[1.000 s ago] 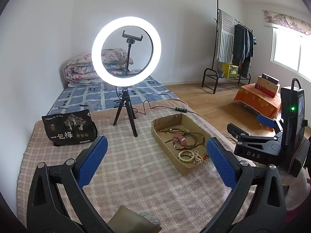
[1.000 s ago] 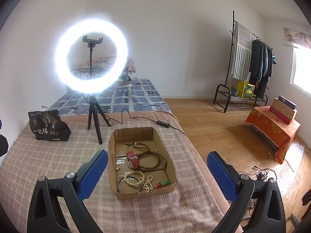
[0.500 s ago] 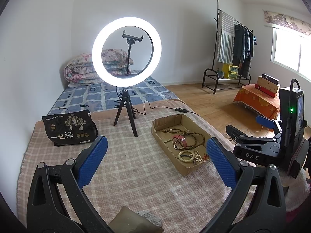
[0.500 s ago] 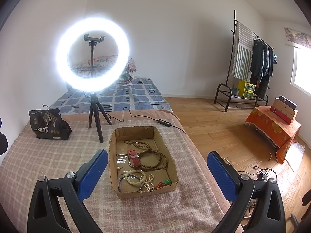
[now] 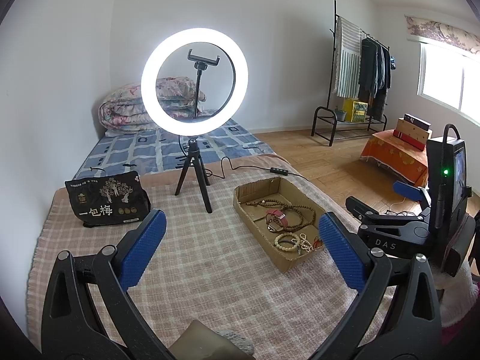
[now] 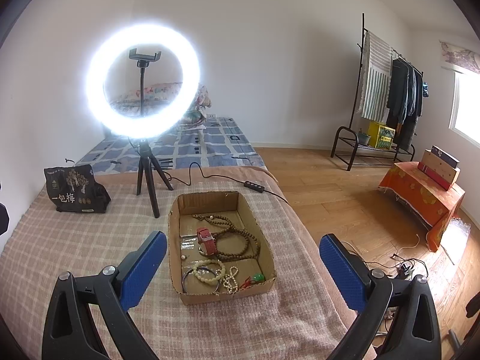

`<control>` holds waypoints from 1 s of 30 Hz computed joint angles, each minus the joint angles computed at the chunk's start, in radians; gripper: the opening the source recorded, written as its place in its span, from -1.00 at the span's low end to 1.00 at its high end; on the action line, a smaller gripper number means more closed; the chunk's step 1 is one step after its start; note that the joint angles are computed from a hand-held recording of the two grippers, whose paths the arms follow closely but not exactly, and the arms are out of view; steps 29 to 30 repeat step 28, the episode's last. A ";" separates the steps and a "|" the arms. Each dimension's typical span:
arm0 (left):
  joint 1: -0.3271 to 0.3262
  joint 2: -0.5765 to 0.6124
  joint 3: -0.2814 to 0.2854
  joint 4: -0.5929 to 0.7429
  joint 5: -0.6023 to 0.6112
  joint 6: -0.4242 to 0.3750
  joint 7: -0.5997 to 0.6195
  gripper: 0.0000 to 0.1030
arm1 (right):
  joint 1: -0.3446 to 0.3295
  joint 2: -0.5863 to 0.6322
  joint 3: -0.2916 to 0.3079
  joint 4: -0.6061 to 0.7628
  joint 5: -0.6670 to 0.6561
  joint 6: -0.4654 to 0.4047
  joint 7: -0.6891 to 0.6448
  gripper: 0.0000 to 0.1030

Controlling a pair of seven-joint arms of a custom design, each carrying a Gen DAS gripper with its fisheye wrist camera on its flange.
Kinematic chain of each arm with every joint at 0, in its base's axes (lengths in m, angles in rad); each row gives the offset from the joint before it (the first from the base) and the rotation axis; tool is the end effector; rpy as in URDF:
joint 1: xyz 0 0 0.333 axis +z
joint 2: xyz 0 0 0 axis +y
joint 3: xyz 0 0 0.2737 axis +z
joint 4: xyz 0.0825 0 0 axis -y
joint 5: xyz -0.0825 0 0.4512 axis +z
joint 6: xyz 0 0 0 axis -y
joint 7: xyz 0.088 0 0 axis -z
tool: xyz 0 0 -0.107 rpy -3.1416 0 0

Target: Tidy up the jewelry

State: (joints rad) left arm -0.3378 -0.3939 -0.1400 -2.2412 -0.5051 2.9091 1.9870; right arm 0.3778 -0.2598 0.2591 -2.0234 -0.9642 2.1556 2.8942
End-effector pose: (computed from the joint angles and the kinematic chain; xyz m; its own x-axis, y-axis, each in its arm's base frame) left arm 0.5096 -0.2394 0.5902 -0.5042 -0.8610 0.0670 -0.4346 0.1860 -0.8812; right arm 0.4925 0.3353 0.5619 -0.3199 -0.9424 0.0977 -0.5306 0.0928 -0.8425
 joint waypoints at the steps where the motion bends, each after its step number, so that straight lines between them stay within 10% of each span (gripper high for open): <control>1: 0.000 0.000 0.001 0.000 0.000 -0.001 0.000 1.00 | 0.000 0.001 0.000 0.001 0.001 0.000 -0.001 0.99; 30: -0.003 -0.003 0.003 0.001 0.003 0.016 0.001 1.00 | 0.006 0.014 -0.005 0.006 0.016 -0.003 -0.024 0.99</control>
